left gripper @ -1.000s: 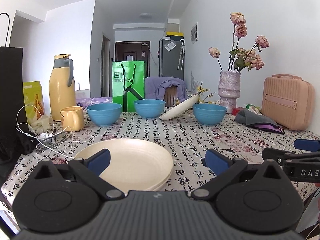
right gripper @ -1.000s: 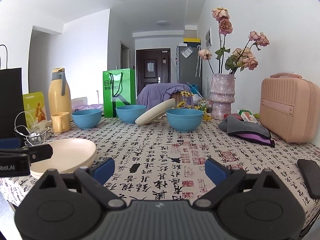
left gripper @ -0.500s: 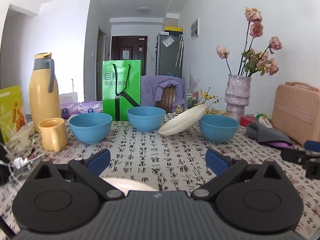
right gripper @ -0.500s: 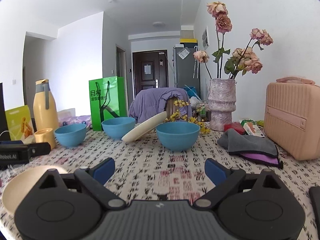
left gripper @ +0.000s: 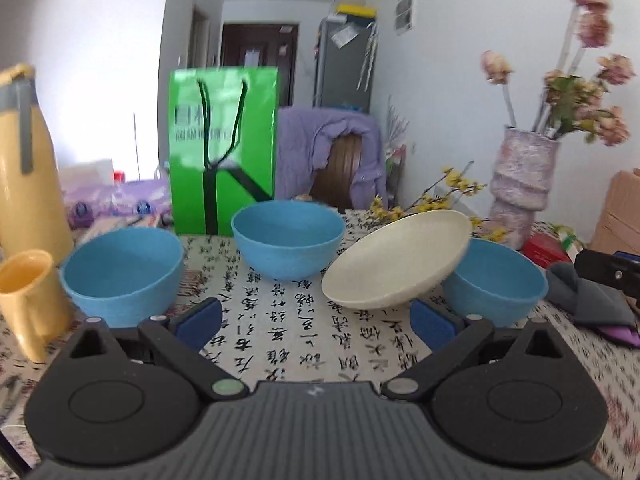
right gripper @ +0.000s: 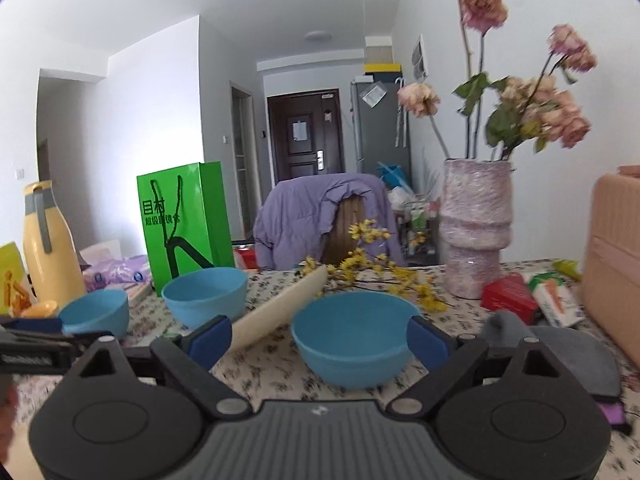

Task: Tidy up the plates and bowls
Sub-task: 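Move both tools to the cream plate leaning against a blue bowl, then close both tools on the rim of the leaning cream plate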

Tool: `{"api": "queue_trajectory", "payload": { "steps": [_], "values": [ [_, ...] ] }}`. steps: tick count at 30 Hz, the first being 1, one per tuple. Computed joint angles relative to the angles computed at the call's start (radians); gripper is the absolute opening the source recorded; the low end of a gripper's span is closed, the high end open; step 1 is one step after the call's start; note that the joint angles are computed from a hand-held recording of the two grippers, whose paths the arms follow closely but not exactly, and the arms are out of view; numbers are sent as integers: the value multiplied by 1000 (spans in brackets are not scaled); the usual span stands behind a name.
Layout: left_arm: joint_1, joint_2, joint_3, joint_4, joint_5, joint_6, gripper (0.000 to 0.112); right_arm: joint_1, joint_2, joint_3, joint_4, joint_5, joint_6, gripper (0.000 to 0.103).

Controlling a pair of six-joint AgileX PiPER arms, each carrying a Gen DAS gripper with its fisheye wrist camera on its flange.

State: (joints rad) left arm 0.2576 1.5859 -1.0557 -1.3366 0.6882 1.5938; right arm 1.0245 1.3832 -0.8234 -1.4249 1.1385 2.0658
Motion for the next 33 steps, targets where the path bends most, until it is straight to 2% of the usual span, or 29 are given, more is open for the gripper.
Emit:
{"api": "queue_trajectory", "payload": {
  "steps": [3,5,8,11,14,15,18,21,23,25,28,33],
  "values": [
    [-77,150,-174,98,-17,-198,95,-203,46,-58,-71,-207,-25,91],
    [-129,245,-289,192,-40,-369,81,-325,109,-141,-50,-326,-93,89],
    [-181,347,-397,272,-59,-490,74,-474,194,-226,-62,-513,-93,86],
    [-206,431,-495,358,-38,-620,67,-570,274,-316,32,-624,-165,75],
    [-212,516,-624,454,43,-810,54,-608,344,-397,124,-637,-254,58],
    [-214,539,-658,474,60,-846,52,-613,359,-415,141,-637,-263,52],
    [-233,585,-724,529,59,-926,44,-630,400,-469,201,-651,-323,46],
    [-244,635,-811,588,112,-1047,33,-639,446,-538,304,-620,-440,33],
    [-248,662,-857,615,139,-1106,20,-660,467,-577,393,-634,-532,27],
    [-256,663,-858,650,125,-1144,12,-663,484,-607,439,-622,-586,23],
    [-252,646,-840,643,135,-1145,11,-640,500,-638,416,-563,-586,16],
    [-242,561,-737,606,119,-1109,10,-611,465,-612,361,-515,-543,13]
  ]
}}
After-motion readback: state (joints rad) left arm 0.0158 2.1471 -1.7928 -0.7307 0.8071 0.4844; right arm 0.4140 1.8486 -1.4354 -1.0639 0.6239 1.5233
